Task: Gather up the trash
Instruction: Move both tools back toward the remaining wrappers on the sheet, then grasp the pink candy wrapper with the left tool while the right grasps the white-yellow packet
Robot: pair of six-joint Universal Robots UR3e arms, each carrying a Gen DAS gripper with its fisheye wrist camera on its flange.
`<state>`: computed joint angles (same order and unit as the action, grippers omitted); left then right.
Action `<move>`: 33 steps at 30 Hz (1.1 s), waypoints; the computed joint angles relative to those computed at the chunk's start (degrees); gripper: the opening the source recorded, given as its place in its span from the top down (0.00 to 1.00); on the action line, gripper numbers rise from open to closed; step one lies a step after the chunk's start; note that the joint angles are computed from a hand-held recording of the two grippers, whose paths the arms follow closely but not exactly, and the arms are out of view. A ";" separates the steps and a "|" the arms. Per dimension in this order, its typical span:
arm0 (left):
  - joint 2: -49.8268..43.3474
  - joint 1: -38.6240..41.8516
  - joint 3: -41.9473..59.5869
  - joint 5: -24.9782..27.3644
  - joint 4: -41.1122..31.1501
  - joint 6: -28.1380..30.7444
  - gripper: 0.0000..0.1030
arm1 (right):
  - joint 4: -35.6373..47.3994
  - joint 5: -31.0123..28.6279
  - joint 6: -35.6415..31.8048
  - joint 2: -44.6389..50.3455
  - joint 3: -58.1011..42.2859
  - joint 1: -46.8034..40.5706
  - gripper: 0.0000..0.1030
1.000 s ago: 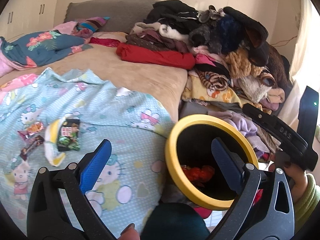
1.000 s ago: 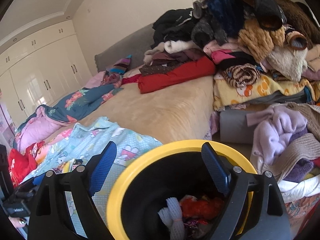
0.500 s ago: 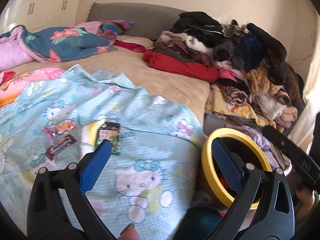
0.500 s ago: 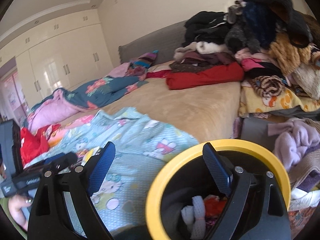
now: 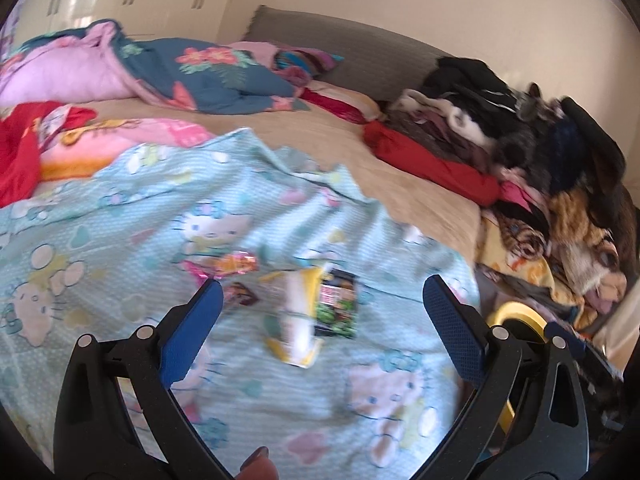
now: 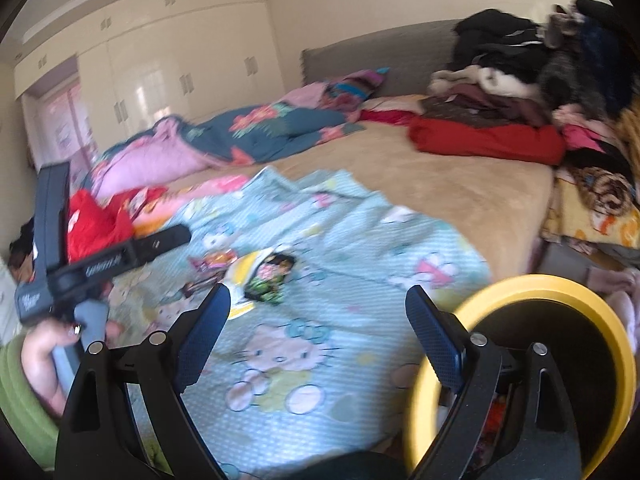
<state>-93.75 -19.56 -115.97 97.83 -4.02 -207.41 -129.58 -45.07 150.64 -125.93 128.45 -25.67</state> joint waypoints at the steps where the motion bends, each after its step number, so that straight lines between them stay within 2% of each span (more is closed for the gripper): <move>1: 0.63 0.90 -0.87 -0.46 0.16 -0.08 0.11 | -3.71 -2.04 1.81 3.37 -0.58 3.87 0.16; 8: 5.11 9.89 -8.23 -5.68 1.70 0.39 0.12 | -16.50 -10.56 8.35 19.55 -5.19 20.35 0.19; 13: 6.47 16.38 -12.31 -11.96 2.67 0.57 0.26 | -20.30 -14.67 11.10 30.16 -10.69 28.09 0.30; 17: 5.81 19.97 -13.23 -16.26 2.46 1.06 0.38 | -21.71 -15.29 13.16 36.14 -14.34 30.97 0.38; 20: 4.83 21.67 -13.20 -18.53 2.79 1.29 0.42 | -22.12 -16.41 14.88 40.83 -17.85 33.03 0.46; 23: 3.50 23.12 -12.56 -20.46 2.99 1.35 0.44 | -21.42 -16.48 16.29 44.74 -21.21 34.10 0.54; 27: 0.95 23.76 -11.09 -21.88 3.25 1.47 0.46 | -20.38 -17.33 17.88 48.96 -24.91 35.25 0.59; 29: -0.53 23.75 -10.18 -22.12 3.30 1.18 0.48 | -19.91 -17.89 18.01 50.27 -25.88 35.63 0.66; 32: -2.71 23.55 -8.74 -22.35 3.34 0.50 0.52 | -19.02 -15.63 17.84 49.87 -25.15 34.41 0.74; 33: -3.39 23.44 -8.26 -22.35 3.27 0.21 0.52 | -18.18 -14.47 17.62 49.20 -24.65 33.72 0.74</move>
